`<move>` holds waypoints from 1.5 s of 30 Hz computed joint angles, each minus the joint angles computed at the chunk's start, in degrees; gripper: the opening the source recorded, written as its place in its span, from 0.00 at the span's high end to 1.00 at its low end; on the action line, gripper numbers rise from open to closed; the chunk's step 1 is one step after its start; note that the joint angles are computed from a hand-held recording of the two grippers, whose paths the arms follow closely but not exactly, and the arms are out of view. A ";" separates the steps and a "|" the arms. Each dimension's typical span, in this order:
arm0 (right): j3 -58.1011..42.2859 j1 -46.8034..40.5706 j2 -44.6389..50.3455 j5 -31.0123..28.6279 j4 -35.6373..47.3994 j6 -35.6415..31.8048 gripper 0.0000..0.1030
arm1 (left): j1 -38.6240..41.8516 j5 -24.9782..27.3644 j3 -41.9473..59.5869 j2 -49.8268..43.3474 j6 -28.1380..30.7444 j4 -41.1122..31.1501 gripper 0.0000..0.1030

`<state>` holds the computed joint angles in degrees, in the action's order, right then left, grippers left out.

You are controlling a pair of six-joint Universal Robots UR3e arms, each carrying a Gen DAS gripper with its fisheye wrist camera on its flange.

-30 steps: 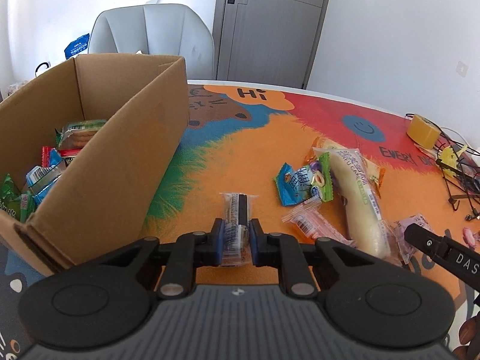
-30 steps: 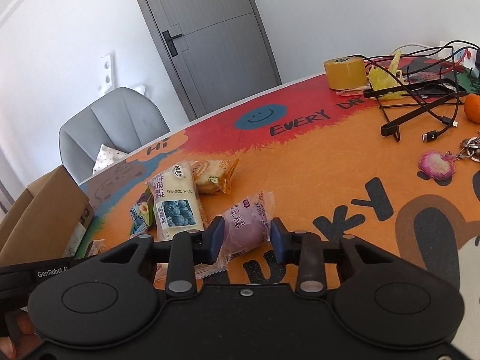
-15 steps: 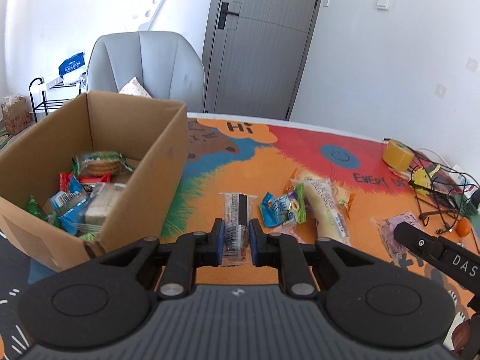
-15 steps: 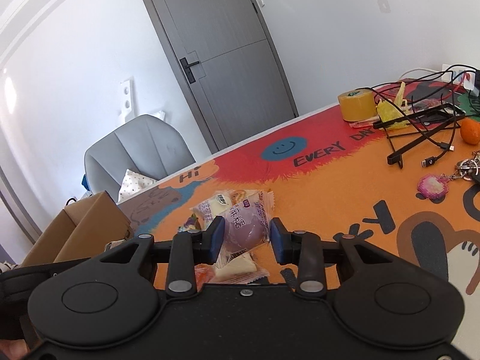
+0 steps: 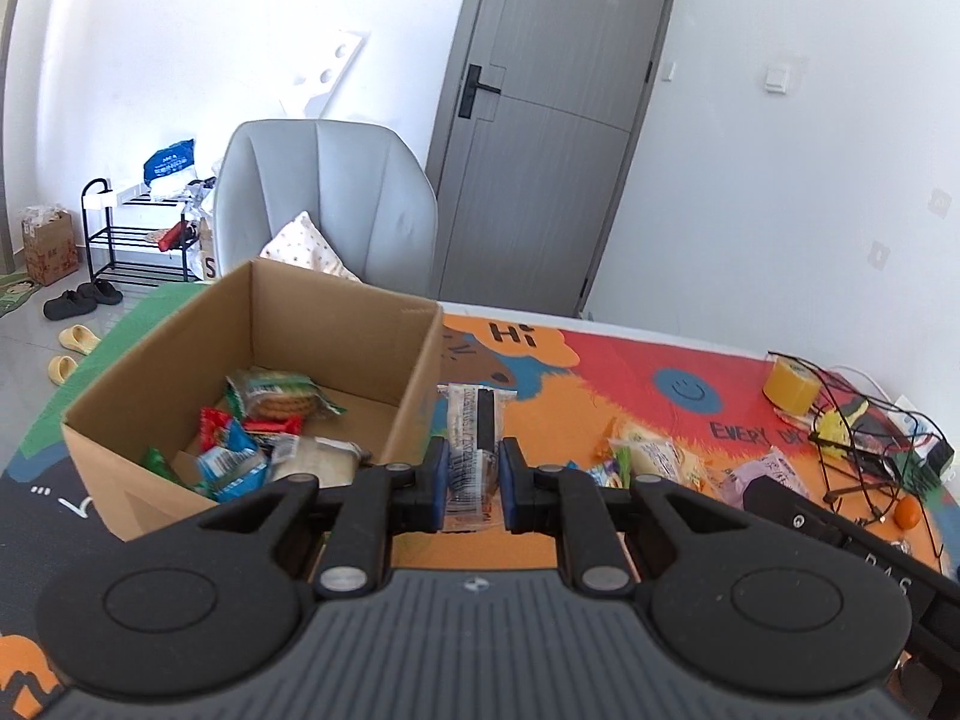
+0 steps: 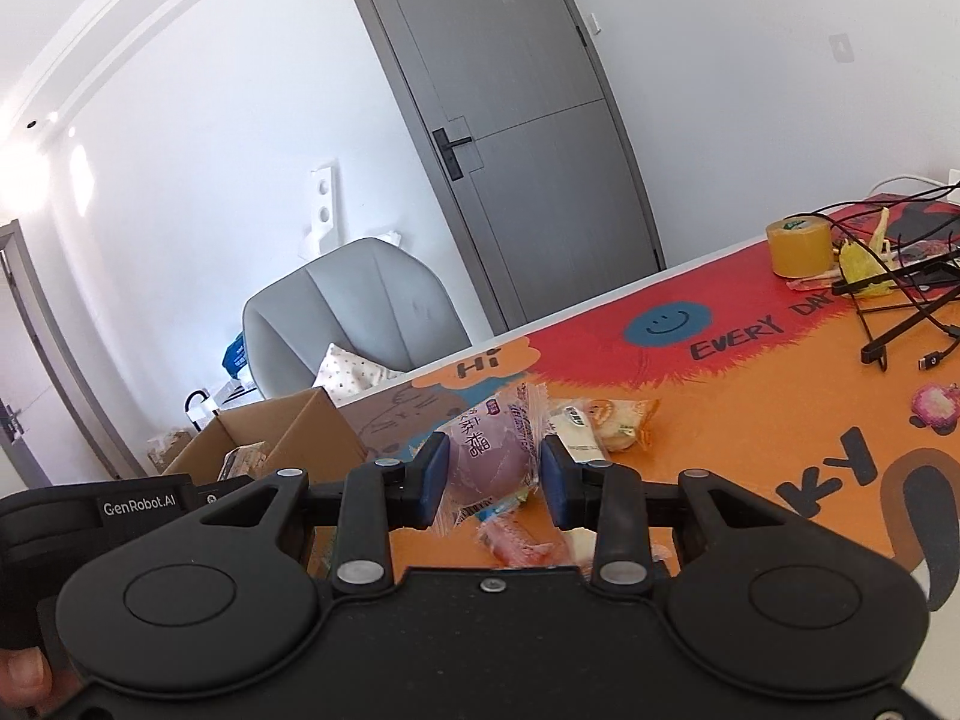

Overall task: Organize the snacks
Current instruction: 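Carry candy pack into the box with left gripper while right carries purple pack there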

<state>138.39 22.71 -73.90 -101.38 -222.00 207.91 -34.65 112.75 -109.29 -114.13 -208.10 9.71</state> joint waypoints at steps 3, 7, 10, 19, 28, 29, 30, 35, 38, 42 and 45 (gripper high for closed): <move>-2.61 1.89 0.53 -0.81 1.82 -0.18 0.67 | 1.34 -0.45 -2.70 2.08 0.03 1.36 0.84; -6.47 4.71 1.96 -3.11 3.83 0.11 0.67 | 3.41 -1.46 -6.05 4.55 0.20 3.33 0.84; -9.28 6.12 2.70 -3.87 6.00 -0.08 0.67 | 5.19 -2.32 -8.52 6.34 0.29 4.78 0.84; -18.18 10.39 5.48 -5.86 12.41 -1.26 0.67 | 11.26 -6.48 -14.46 9.91 0.32 7.60 0.84; -28.13 13.84 9.42 -6.88 18.48 -3.47 0.67 | 19.34 -13.81 -21.21 13.62 0.33 10.90 0.76; -29.25 14.14 9.97 -6.90 19.06 -3.74 0.67 | 19.99 -13.94 -21.87 14.05 0.27 11.21 0.76; -30.00 14.29 10.32 -6.77 19.51 -3.99 0.67 | 20.66 -14.12 -22.48 14.56 0.32 11.33 0.75; -35.92 15.05 13.10 -5.66 23.03 -4.79 0.67 | 24.33 -15.92 -25.77 17.51 0.88 11.49 0.71; -39.28 15.40 14.72 -4.73 24.97 -5.11 0.67 | 26.77 -17.01 -27.92 19.25 1.44 12.32 0.65; -44.39 16.19 17.06 -4.21 28.08 -5.59 0.67 | 30.09 -18.99 -30.28 21.44 1.94 12.83 0.58; -48.54 16.75 18.98 -3.65 30.63 -5.86 0.67 | 32.64 -20.09 -31.98 22.73 2.32 13.24 0.55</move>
<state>89.85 39.46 -54.92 -105.03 -191.37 202.05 -2.01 92.66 -141.27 -91.39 -205.78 22.95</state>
